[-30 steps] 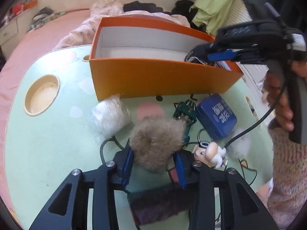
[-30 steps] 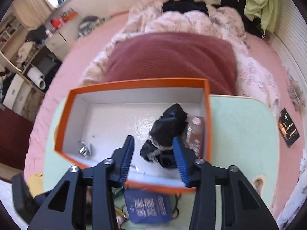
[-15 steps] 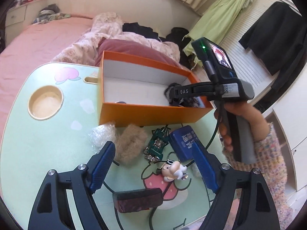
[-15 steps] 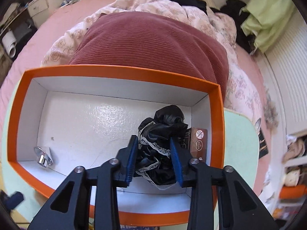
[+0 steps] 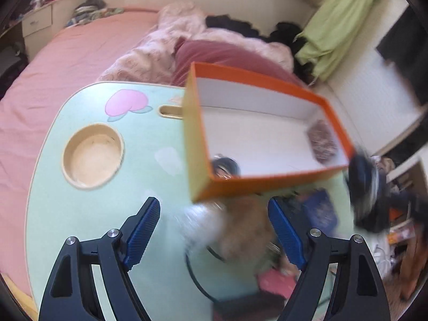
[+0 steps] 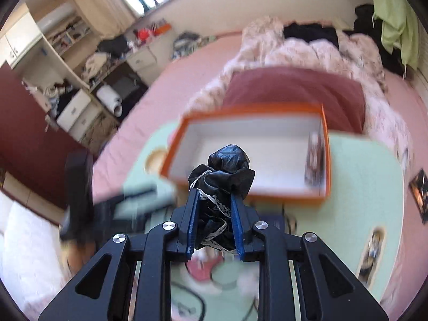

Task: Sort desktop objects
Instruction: 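Grasp the black lace cloth with the right tool, place it on the table, then grasp the brown printed carton in the box with the left tool, lift it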

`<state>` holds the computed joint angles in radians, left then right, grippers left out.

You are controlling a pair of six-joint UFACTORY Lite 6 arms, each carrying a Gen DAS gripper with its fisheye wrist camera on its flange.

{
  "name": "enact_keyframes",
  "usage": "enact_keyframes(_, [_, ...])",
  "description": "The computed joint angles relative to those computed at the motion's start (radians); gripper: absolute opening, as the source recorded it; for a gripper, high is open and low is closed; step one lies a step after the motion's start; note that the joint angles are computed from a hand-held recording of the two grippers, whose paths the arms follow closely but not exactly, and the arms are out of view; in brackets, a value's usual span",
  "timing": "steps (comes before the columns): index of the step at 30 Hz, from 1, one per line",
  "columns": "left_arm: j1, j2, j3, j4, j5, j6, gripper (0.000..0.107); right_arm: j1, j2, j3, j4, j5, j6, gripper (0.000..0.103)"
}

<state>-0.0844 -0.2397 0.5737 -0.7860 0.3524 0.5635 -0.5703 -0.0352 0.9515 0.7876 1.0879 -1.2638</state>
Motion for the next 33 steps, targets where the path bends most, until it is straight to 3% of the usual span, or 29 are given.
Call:
enact_keyframes(4, [-0.031,0.170,0.101,0.056,-0.050,-0.047,0.083,0.000,0.080,-0.093,0.000,-0.091,-0.049,0.025])
enact_keyframes(6, [-0.050,0.195,0.116,0.124,-0.094,-0.133,0.083,-0.034,0.142,-0.110,0.084,-0.075,-0.156,0.028])
enact_keyframes(10, [-0.048,0.120,0.104,0.015,-0.007,-0.042,0.083,-0.154,0.197,-0.097,0.185,0.059,-0.272,0.030])
enact_keyframes(13, [-0.114,-0.017,0.108,0.077,0.031,-0.155,0.083,-0.283,0.175,-0.079,0.212,0.159,-0.352,0.037])
enact_keyframes(15, [-0.204,-0.044,0.166,0.171,0.033,-0.278,0.083,-0.333,0.144,-0.064,0.205,0.132,-0.330,0.047])
enact_keyframes(18, [-0.345,0.095,0.364,0.300,0.073,-0.416,0.083,-0.364,0.162,-0.016,0.201,0.050,-0.282,0.047])
enact_keyframes(21, [-0.427,0.352,0.601,0.365,0.119,-0.483,0.081,-0.394,0.262,0.069,0.204,0.122,-0.238,0.047])
enact_keyframes(25, [-0.409,0.678,0.885,0.220,0.213,-0.410,0.058,-0.408,0.299,0.083,0.189,0.136,-0.225,0.047])
enact_keyframes(27, [-0.399,0.754,0.950,0.183,0.223,-0.408,0.056,-0.408,0.306,0.089,0.187,0.130,-0.224,0.047])
enact_keyframes(30, [-0.413,0.847,1.021,0.259,0.233,-0.472,0.057,-0.429,0.326,0.100,0.179,0.162,-0.229,0.047])
enact_keyframes(33, [-0.399,0.841,0.990,0.206,0.214,-0.417,0.057,-0.429,0.323,0.092,0.181,0.160,-0.238,0.047])
